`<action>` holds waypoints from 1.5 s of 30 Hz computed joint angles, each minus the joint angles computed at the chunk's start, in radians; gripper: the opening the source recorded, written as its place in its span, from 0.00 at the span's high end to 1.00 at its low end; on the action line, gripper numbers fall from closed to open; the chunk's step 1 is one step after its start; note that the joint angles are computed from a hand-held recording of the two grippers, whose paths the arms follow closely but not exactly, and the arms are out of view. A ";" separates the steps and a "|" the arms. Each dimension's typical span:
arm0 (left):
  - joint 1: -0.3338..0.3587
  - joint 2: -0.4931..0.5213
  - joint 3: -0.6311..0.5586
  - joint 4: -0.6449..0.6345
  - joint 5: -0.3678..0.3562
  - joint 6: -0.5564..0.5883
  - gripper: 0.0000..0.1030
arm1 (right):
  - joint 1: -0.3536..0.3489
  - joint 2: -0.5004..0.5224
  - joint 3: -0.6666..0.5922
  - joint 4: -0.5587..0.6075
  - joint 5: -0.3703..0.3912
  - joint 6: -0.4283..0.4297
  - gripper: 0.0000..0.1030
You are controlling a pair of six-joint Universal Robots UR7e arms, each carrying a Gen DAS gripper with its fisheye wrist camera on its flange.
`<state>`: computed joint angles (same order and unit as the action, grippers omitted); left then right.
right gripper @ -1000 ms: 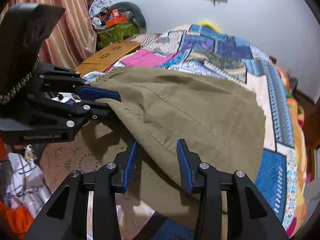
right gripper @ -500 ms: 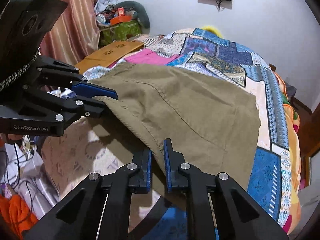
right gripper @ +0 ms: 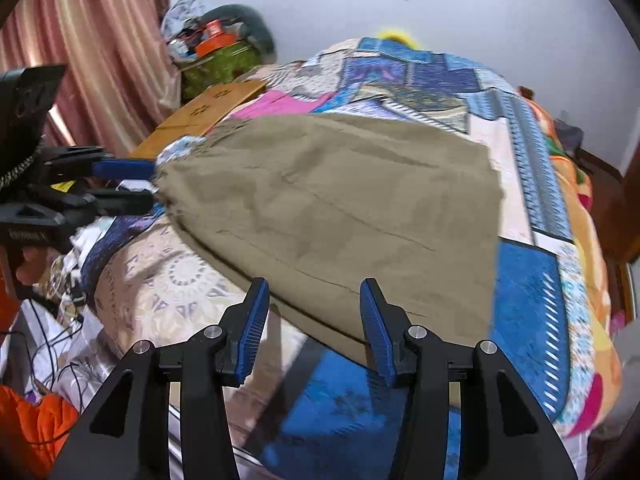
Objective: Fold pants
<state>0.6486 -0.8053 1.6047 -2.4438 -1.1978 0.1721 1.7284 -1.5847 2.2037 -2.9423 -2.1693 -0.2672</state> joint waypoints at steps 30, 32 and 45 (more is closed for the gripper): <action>0.081 0.077 -0.087 0.071 0.109 -0.116 0.50 | -0.093 -0.116 0.070 0.019 -0.091 0.226 0.58; 0.080 0.081 -0.081 0.070 0.121 -0.110 0.49 | -0.090 -0.127 0.079 0.021 -0.111 0.240 0.58; 0.063 0.073 -0.080 0.046 0.144 -0.099 0.50 | -0.082 -0.129 0.121 -0.079 -0.099 0.231 0.89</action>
<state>0.7120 -0.7323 1.5248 -2.3975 -1.0535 0.0731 1.6461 -1.7135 2.3245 -3.0214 -2.2684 -0.0362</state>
